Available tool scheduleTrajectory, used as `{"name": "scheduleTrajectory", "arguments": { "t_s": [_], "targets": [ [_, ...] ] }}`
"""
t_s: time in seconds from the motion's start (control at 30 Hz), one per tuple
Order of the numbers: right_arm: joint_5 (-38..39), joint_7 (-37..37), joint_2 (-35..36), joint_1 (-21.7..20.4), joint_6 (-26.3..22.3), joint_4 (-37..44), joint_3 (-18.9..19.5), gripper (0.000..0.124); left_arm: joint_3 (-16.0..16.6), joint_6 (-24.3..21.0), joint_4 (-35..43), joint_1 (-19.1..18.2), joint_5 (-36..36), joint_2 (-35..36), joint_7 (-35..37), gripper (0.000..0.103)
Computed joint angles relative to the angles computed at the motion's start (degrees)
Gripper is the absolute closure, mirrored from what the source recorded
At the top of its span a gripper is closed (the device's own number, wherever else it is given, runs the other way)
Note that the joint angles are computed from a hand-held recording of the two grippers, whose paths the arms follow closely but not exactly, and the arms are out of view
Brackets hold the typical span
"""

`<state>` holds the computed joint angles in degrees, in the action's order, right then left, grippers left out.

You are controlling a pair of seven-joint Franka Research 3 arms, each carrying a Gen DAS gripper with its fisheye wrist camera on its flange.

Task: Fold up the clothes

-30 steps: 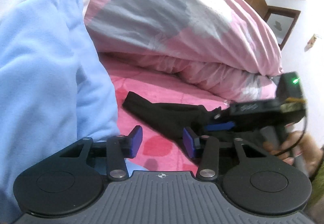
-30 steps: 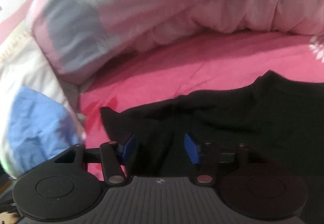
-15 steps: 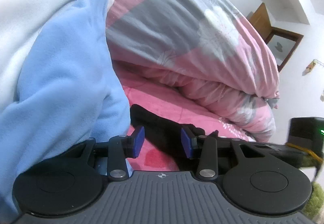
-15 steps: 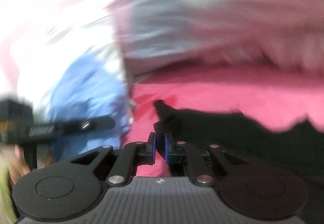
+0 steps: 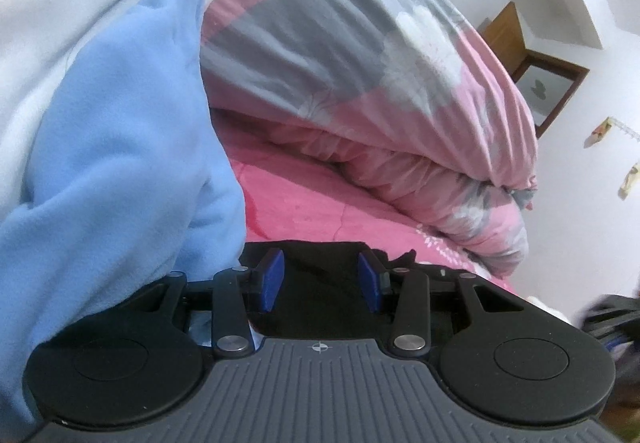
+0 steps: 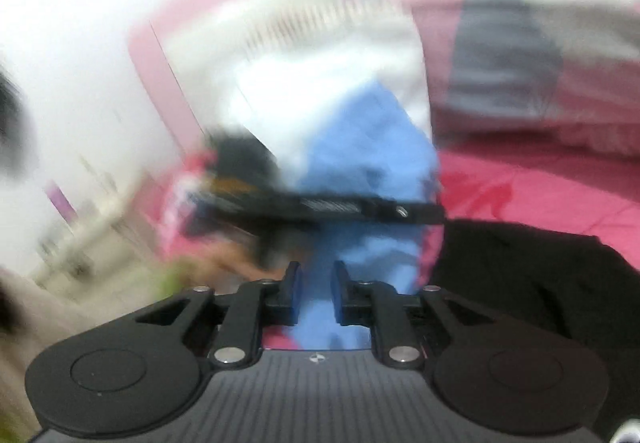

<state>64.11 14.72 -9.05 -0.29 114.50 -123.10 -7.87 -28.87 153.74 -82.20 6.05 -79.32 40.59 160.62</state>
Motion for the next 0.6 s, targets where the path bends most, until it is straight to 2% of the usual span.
{"name": "scheduleTrajectory", "arguments": {
  "t_s": [0.07,0.2,0.23,0.33,0.43,0.47,0.5,0.53,0.6],
  "targets": [
    [1.48,1.56,-6.14,-1.41,-0.84,-3.87,-1.72,0.088,-0.43,0.16,-0.62,0.35,-0.9,-0.58,1.02,0.062],
    [1.91,6.51,-18.54,-3.79,-3.52,-10.35,-6.55,0.087,-0.31,-2.95,-3.63,1.14,-2.05,-3.6,2.92,0.061],
    [2.23,6.93,-21.56,-4.15,-4.51,-11.9,-7.87,0.083,-0.01,-4.33,-4.46,1.14,-1.96,-4.53,3.05,0.061],
    [5.11,8.64,-30.45,-5.3,-3.01,-18.09,-10.13,0.062,0.8,-13.83,-7.7,2.0,-0.91,-7.21,1.33,0.06],
    [8.0,12.47,-32.77,-5.55,3.87,-21.47,-9.46,0.061,2.53,-21.24,-10.77,0.84,1.41,-8.62,-3.52,0.059],
    [8.65,14.12,-32.12,-5.17,5.38,-21.79,-9.54,0.061,3.55,-22.0,-11.79,-0.25,2.93,-8.99,-5.64,0.059],
    [9.01,15.73,-30.68,-4.53,5.96,-21.6,-10.01,0.061,4.79,-21.32,-12.65,-1.66,5.01,-9.29,-7.72,0.059],
    [9.42,17.32,-29.13,-4.02,6.35,-21.29,-10.42,0.061,6.08,-19.1,-13.69,-3.22,7.26,-9.74,-9.84,0.063],
    [11.37,19.25,-25.26,-2.91,6.61,-20.46,-11.28,0.061,7.33,-13.61,-15.83,-4.69,9.18,-10.84,-11.19,0.083]
  ]
}}
